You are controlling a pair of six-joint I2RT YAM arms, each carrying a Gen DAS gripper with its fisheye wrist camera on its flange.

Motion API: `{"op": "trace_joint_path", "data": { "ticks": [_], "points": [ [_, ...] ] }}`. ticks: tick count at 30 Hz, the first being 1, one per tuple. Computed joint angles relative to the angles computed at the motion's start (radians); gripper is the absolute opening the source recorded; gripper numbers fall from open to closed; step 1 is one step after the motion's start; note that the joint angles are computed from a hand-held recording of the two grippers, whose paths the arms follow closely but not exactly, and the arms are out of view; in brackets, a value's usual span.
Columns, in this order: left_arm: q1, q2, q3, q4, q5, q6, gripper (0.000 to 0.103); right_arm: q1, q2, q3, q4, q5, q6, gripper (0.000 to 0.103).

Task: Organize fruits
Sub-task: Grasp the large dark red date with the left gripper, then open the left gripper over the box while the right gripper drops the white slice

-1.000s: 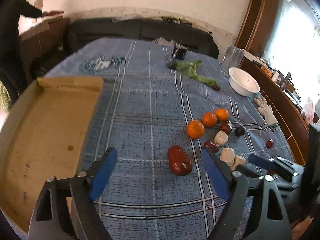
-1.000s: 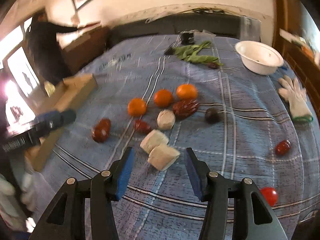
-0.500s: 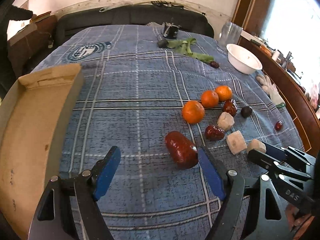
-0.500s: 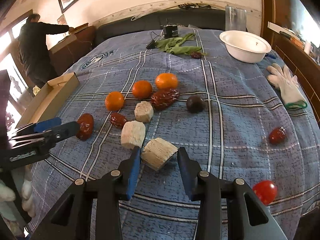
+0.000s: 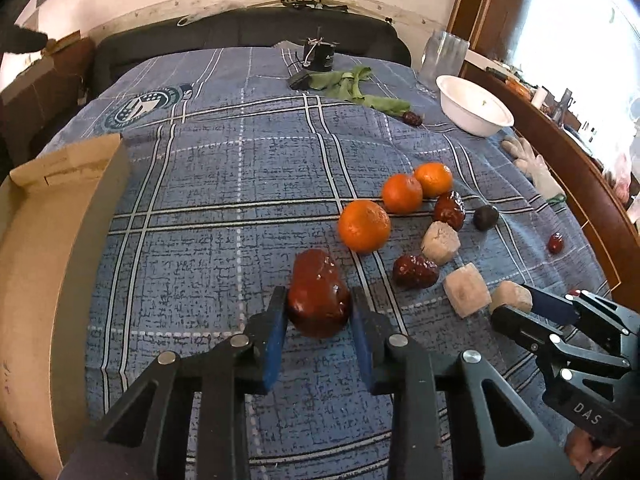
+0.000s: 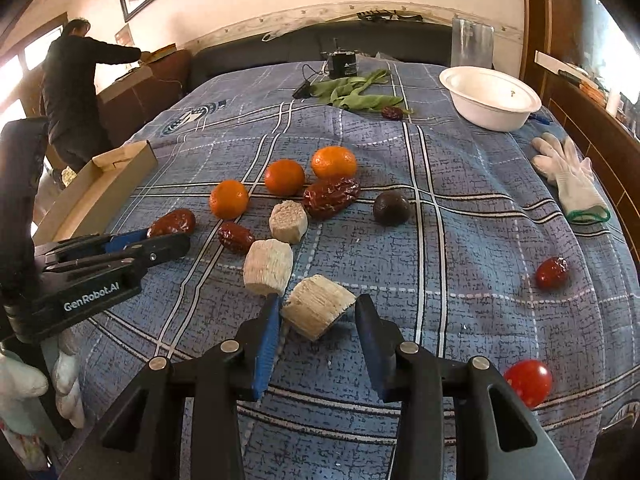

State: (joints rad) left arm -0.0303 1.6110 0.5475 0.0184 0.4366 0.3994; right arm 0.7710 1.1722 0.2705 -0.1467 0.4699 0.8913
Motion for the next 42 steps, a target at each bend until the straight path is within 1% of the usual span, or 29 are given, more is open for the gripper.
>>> {"op": "trace_joint_path", "data": {
  "ticks": [5,10,13,15,17,19,21,23,26,28,31,33,36,39,42],
  "points": [
    [0.036,-0.053,-0.026,-0.013,0.024,0.017,0.029,0.041,-0.042,-0.002,-0.048,0.025,0.047,0.041],
    [0.114,-0.151,-0.053,-0.075,0.073,0.061,0.029,0.144,-0.076,0.036,-0.158,0.090,0.137,0.041],
    [0.197,-0.206,-0.050,-0.148,0.118,0.112,0.029,0.210,-0.077,0.076,-0.218,0.129,0.182,0.041],
    [0.277,-0.238,-0.040,-0.201,0.150,0.164,0.029,0.257,-0.064,0.114,-0.254,0.156,0.205,0.041],
    [0.349,-0.242,-0.018,-0.245,0.178,0.207,0.029,0.301,-0.037,0.163,-0.276,0.175,0.216,0.041],
    [0.435,-0.228,0.017,-0.290,0.206,0.252,0.029,0.332,-0.003,0.211,-0.272,0.183,0.207,0.041],
    [0.520,-0.201,0.060,-0.315,0.223,0.284,0.029,0.354,0.046,0.266,-0.240,0.178,0.172,0.041],
    [0.601,-0.161,0.113,-0.333,0.234,0.309,0.029,0.361,0.110,0.324,-0.179,0.150,0.114,0.041],
    [0.708,-0.078,0.200,-0.343,0.229,0.335,0.029,0.355,0.236,0.425,-0.078,0.080,0.021,0.041],
    [0.754,-0.024,0.245,-0.324,0.207,0.341,0.029,0.342,0.332,0.502,-0.019,0.017,-0.036,0.041],
    [0.798,0.045,0.287,-0.277,0.168,0.341,0.030,0.327,0.474,0.624,0.029,-0.054,-0.105,0.042],
    [0.819,0.093,0.318,-0.256,0.144,0.334,0.030,0.323,0.578,0.730,0.028,-0.084,-0.152,0.042],
    [0.841,0.167,0.380,-0.267,0.125,0.330,0.030,0.316,0.696,0.856,0.008,-0.125,-0.200,0.042],
    [0.855,0.212,0.416,-0.274,0.122,0.333,0.030,0.315,0.823,1.005,-0.055,-0.145,-0.246,0.042],
    [0.854,0.246,0.441,-0.288,0.115,0.334,0.030,0.317,0.914,1.107,-0.105,-0.150,-0.285,0.042]
  ]
}}
